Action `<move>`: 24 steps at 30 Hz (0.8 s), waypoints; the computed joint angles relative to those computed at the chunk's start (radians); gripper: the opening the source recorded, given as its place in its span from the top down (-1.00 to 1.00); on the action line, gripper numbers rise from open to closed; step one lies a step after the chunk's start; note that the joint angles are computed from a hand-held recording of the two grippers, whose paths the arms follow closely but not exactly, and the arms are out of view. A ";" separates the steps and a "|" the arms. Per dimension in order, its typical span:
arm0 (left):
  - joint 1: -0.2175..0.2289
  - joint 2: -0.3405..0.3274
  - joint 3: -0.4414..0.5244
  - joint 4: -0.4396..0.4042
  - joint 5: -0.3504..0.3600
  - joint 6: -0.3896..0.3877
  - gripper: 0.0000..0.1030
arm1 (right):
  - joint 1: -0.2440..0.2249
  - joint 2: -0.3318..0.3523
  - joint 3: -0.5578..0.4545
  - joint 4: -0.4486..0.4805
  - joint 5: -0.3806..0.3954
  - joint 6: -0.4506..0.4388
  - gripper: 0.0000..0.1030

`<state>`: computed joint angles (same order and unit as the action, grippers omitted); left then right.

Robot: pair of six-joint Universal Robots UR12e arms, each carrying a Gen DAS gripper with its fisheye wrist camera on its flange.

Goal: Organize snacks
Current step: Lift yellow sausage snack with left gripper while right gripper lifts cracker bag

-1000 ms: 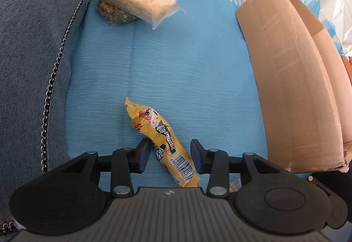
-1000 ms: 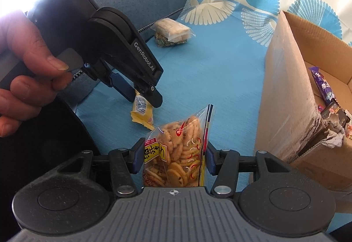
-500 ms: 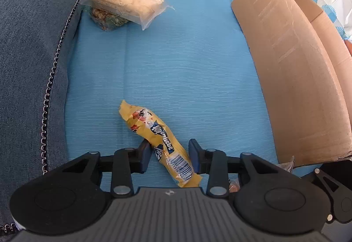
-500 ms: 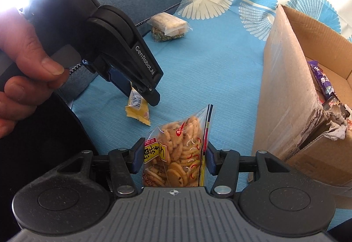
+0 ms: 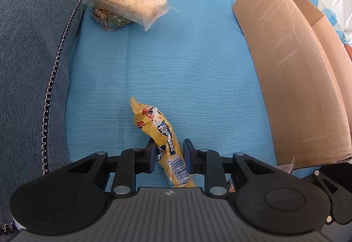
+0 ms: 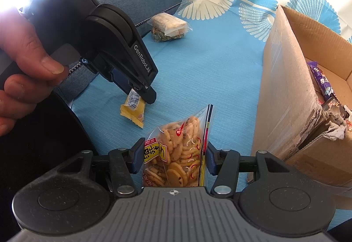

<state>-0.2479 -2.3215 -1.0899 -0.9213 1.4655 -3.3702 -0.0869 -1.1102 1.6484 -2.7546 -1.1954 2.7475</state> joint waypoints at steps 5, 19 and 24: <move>0.001 0.007 -0.014 0.021 -0.001 -0.002 0.66 | -0.004 -0.003 0.012 -0.036 0.010 -0.001 -0.07; 0.005 0.064 -0.126 0.205 0.007 -0.028 0.71 | -0.013 -0.012 0.053 -0.174 0.042 -0.024 -0.07; 0.003 0.092 -0.187 0.322 0.021 -0.028 0.71 | -0.011 -0.014 0.067 -0.208 0.043 -0.057 -0.07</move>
